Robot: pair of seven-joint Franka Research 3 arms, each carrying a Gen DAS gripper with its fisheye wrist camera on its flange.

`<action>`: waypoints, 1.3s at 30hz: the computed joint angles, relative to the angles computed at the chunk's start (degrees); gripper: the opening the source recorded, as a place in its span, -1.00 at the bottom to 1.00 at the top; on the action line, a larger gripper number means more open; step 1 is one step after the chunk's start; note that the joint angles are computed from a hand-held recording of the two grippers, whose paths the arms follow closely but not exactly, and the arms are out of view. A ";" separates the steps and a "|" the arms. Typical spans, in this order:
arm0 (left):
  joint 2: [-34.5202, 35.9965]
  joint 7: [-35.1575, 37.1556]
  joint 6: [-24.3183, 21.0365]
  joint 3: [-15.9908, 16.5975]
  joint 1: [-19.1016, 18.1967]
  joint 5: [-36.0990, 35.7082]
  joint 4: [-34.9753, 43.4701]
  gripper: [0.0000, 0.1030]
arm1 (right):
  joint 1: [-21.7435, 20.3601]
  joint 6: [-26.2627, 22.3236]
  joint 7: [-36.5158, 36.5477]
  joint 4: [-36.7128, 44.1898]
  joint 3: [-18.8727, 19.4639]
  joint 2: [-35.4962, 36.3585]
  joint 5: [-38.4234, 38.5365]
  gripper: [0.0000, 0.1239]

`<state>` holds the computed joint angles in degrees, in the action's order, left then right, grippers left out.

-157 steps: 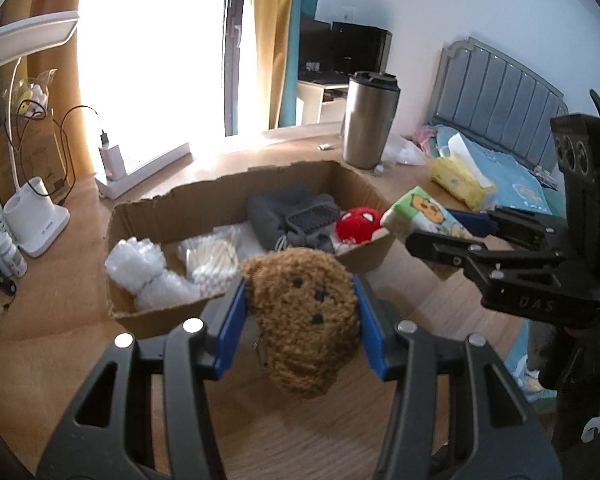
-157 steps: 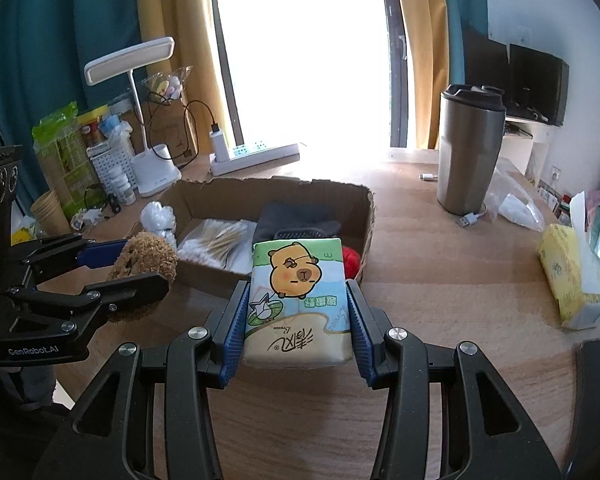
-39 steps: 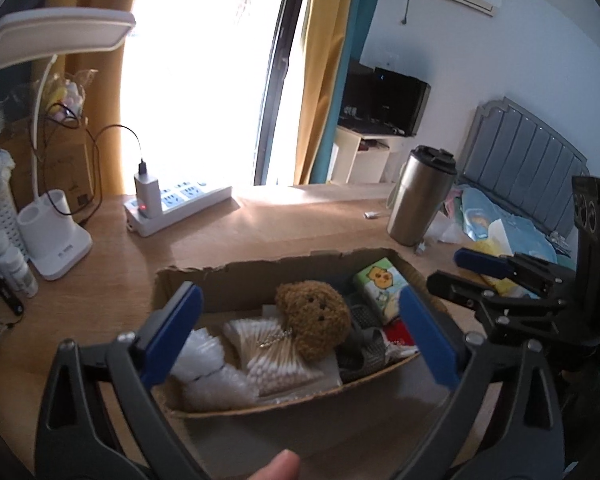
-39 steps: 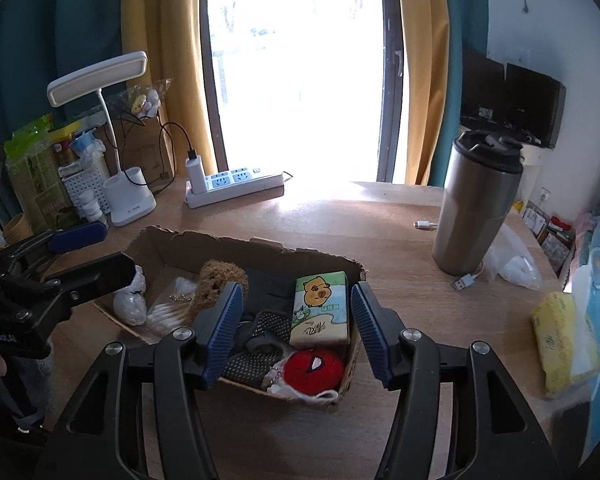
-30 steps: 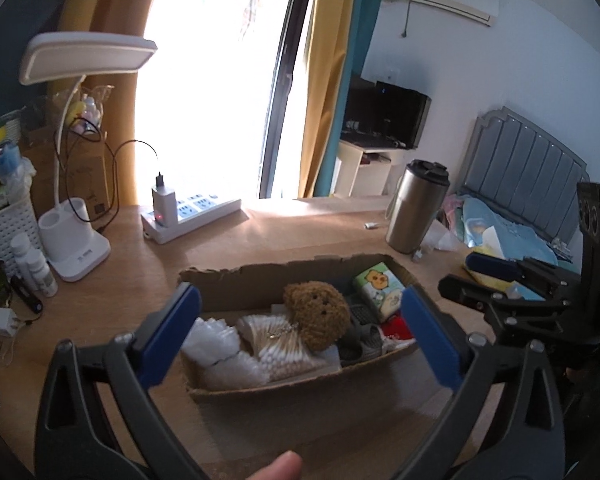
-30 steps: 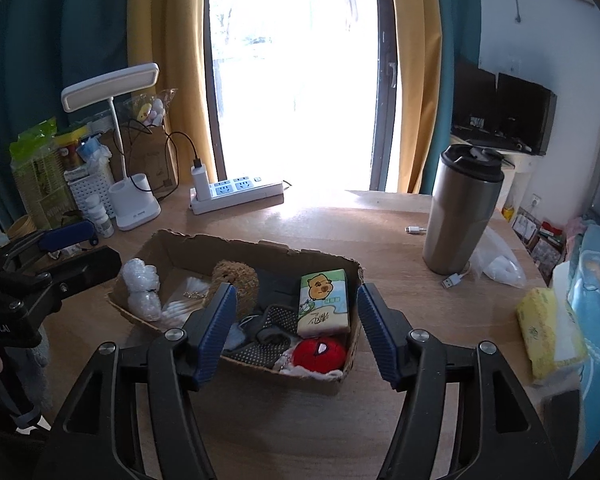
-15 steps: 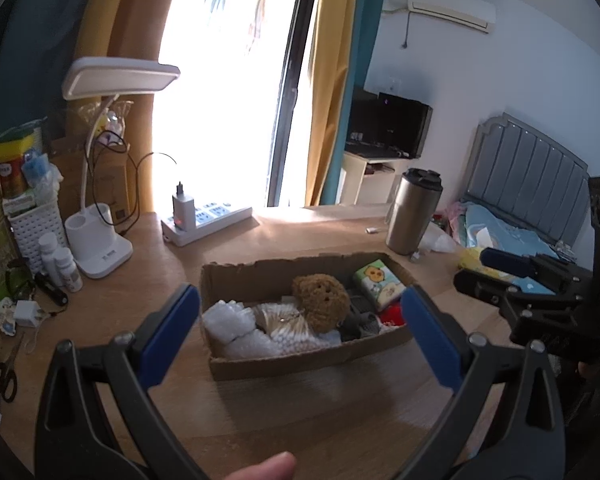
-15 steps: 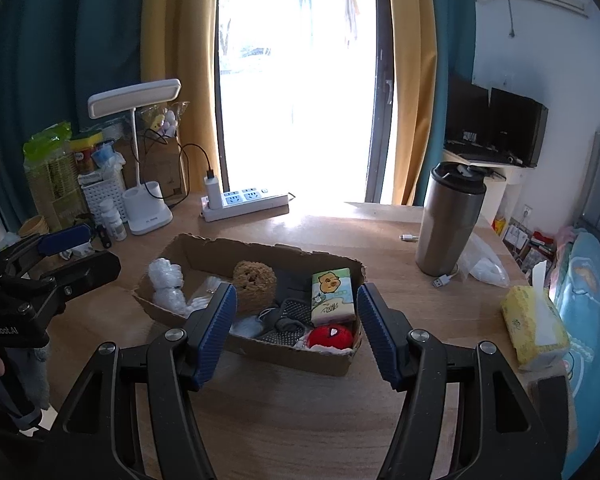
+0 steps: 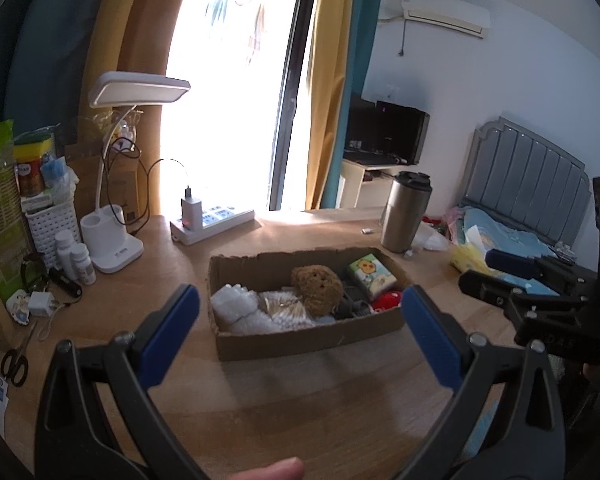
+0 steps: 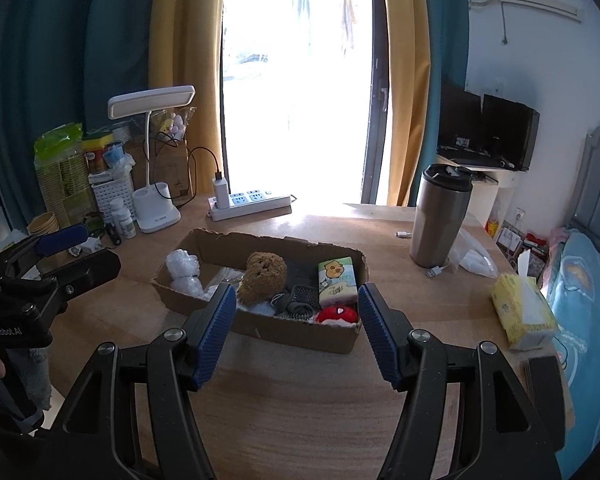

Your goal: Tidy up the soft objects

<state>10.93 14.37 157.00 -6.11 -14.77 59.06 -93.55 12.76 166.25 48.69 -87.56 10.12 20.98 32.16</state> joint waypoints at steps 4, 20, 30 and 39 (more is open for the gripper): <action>-1.33 -1.93 -0.02 -0.10 -0.19 1.64 -1.76 0.98 | -0.13 1.59 -0.67 -3.13 0.31 -1.88 0.98 0.08; -5.58 -6.19 -0.55 -2.78 0.41 6.56 -6.79 0.98 | -0.63 5.61 -7.99 -11.15 2.03 -7.20 9.71 0.08; -6.19 -6.99 -0.55 -3.52 0.95 7.75 -7.09 0.98 | -0.09 5.89 -10.19 -11.63 1.46 -7.97 12.05 0.08; -6.14 -6.96 -0.56 -3.64 0.99 7.63 -7.03 0.98 | 0.26 5.68 -10.00 -11.54 0.97 -7.90 11.97 0.08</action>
